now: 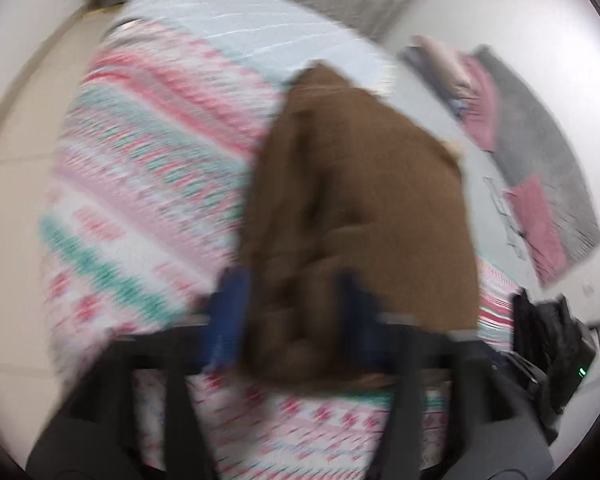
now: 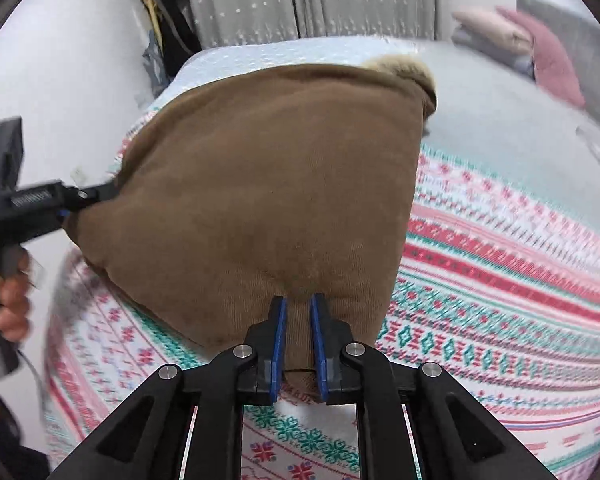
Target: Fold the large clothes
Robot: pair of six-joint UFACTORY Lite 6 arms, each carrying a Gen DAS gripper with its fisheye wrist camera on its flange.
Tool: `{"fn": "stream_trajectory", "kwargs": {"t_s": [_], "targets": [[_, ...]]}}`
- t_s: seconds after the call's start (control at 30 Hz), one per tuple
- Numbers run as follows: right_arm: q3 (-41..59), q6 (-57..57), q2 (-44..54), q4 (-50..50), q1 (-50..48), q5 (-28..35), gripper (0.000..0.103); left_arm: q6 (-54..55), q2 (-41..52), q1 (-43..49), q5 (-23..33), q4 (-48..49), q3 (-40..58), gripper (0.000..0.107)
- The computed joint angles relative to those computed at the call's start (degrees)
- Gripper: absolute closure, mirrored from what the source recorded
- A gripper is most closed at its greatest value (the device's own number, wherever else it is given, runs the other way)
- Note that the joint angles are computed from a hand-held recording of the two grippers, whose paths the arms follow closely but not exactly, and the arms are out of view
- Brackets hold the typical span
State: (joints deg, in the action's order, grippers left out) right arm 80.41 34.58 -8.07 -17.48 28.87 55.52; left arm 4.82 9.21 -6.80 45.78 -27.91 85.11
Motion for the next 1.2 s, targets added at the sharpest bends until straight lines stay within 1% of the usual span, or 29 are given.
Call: {"fn": "stream_trajectory", "kwargs": {"t_s": [0.03, 0.07, 0.1, 0.13, 0.17, 0.2, 0.23, 0.27, 0.3, 0.33, 0.37, 0.43, 0.5, 0.57, 0.6, 0.67, 0.7, 0.8, 0.87, 0.93, 1.0, 1.07, 1.1, 1.13, 1.17, 1.2], "targets": [[0.02, 1.73, 0.0, -1.63, 0.95, 0.17, 0.09, -1.01, -0.56, 0.39, 0.15, 0.93, -0.7, 0.02], [0.45, 3.36, 0.06, -3.05, 1.83, 0.74, 0.089, 0.09, -0.87, 1.26, 0.98, -0.53, -1.46, 0.02], [0.1, 5.01, -0.44, -4.9, 2.66, 1.28, 0.089, 3.1, -0.89, 3.11, 2.5, -4.39, -2.14, 0.021], [2.15, 8.55, 0.74, -9.15, 5.73, 4.22, 0.088, 6.41, -1.58, 4.97, 3.27, -9.07, -3.94, 0.021], [2.81, 10.9, 0.95, -12.85, 8.6, 6.56, 0.088, 8.48, -2.27, 5.72, 3.59, -11.34, -5.04, 0.021], [4.02, 12.26, 2.01, -16.17, 11.66, 7.77, 0.088, 8.6, -2.61, 5.69, 3.75, -11.22, -5.01, 0.021], [4.85, 13.18, 2.95, -18.08, 14.73, 7.82, 0.082, 8.18, -2.91, 5.52, 3.85, -10.64, -4.75, 0.021], [6.08, 11.93, 3.73, -18.68, 17.47, 6.79, 0.065, 7.81, -2.88, 5.77, 4.54, -10.79, -4.24, 0.021], [6.36, 12.1, 4.16, -20.19, 19.92, 6.33, 0.056, 7.82, -3.01, 6.11, 5.12, -11.64, -4.26, 0.021], [8.31, 11.9, 6.42, -24.11, 24.11, 7.05, 0.042, 8.61, -2.95, 7.15, 6.15, -13.75, -4.3, 0.021], [9.66, 11.71, 8.61, -27.93, 27.11, 8.17, 0.038, 9.52, -3.09, 8.31, 7.26, -15.91, -4.62, 0.021], [12.12, 8.56, 13.69, -33.61, 31.44, 9.26, 0.035, 11.34, -3.21, 10.26, 9.21, -19.49, -5.69, 0.021], [13.9, 4.06, 18.43, -35.05, 32.51, 8.67, 0.032, 12.69, -2.64, 11.51, 11.53, -22.64, -6.46, 0.021], [15.03, 0.46, 22.59, -36.25, 32.51, 8.6, 0.031, 15.51, -1.07, 13.69, 16.61, -29.29, -7.77, 0.021], [14.97, 0.25, 24.1, -37.61, 32.89, 9.02, 0.031, 15.7, -0.51, 14.3, 18.56, -31.07, -7.94, 0.021], [13.8, 1.23, 25.37, -40.27, 33.11, 9.32, 0.031, 15.89, -0.36, 14.26, 19.44, -33.24, -8.71, 0.021], [13.06, 1.95, 25.72, -41.52, 33.14, 9.21, 0.031, 15.54, -0.37, 13.75, 19.14, -32.86, -8.65, 0.021], [11.14, 4.62, 25.2, -42.26, 32.18, 7.17, 0.029, 11.29, 0.75, 9.89, 16.26, -27.04, -7.03, 0.021], [11.36, 5.1, 24.6, -41.06, 32.38, 7.35, 0.028, 10.84, 1.13, 9.13, 15.47, -27.43, -7.33, 0.02], [9.41, 6.13, 22.78, -40.26, 32.21, 6.7, 0.028, 10.09, 0.98, 8.34, 14.46, -27.6, -7.39, 0.02], [7.35, 6.12, 20.46, -38.79, 30.92, 4.75, 0.027, 9.28, 1.22, 7.21, 12.93, -26.96, -7.04, 0.018], [7.89, 6.63, 18.97, -35.74, 31.24, 4.57, 0.027, 8.45, 1.11, 5.62, 10.68, -26.33, -7.27, 0.018], [7.05, 6.38, 17.0, -33.26, 29.82, 2.86, 0.027, 8.3, 1.01, 5.46, 10.16, -26.05, -7.32, 0.018], [6.35, 5.66, 13.81, -28.72, 27.6, 0.44, 0.027, 7.31, 0.94, 4.77, 8.95, -25.28, -7.2, 0.019], [5.63, 4.64, 11.05, -24.75, 25.23, -1.68, 0.027, 6.52, 1.09, 4.25, 8.14, -24.77, -6.99, 0.021], [4.88, 3.22, 7.89, -20.12, 22.2, -3.84, 0.027, 6.71, 1.02, 4.51, 8.06, -24.54, -7.28, 0.027]]}}
